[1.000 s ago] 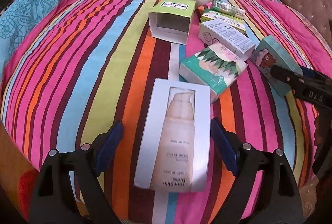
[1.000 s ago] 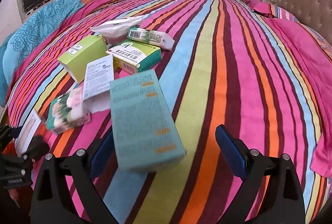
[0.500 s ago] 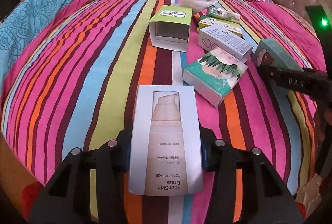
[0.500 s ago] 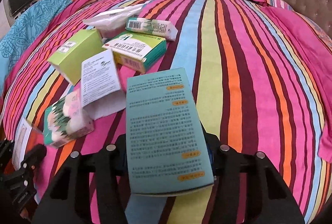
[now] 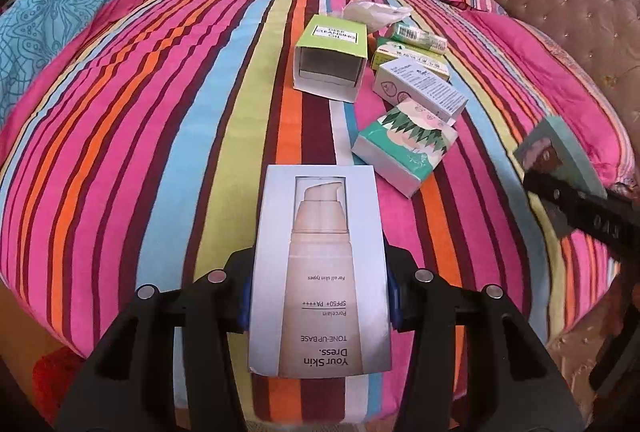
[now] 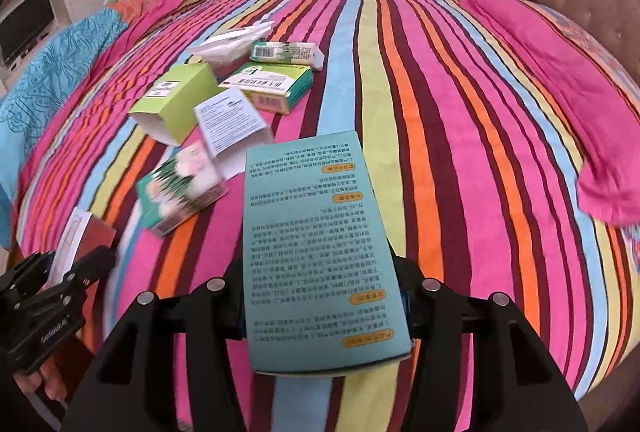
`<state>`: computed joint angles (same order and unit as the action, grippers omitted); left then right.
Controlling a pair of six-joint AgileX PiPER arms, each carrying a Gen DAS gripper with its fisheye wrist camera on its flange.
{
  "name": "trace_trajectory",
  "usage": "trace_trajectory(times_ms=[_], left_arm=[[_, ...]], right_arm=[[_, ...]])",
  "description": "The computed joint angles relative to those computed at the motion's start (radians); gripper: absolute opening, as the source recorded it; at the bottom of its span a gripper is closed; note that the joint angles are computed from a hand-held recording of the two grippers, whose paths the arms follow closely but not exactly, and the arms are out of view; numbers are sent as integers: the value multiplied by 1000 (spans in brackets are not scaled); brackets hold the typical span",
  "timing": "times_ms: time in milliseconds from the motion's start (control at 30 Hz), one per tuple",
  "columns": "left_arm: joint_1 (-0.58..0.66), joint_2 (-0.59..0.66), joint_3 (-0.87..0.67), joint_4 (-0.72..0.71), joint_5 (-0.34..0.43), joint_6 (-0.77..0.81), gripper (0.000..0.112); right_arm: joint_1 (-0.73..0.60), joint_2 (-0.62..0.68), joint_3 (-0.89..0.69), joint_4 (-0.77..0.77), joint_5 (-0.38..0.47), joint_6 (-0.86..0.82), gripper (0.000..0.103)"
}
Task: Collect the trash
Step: 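Carry the foundation box and teal box over the wastebasket and release both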
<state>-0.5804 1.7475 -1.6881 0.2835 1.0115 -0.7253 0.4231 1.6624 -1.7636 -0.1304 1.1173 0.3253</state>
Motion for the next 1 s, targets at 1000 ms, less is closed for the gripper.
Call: trace_trajectory(times_ms=[1000], left_arm=[[12, -542, 502, -126, 43, 235, 47]], right_arm=[[576, -318, 369, -254, 47, 739, 49]])
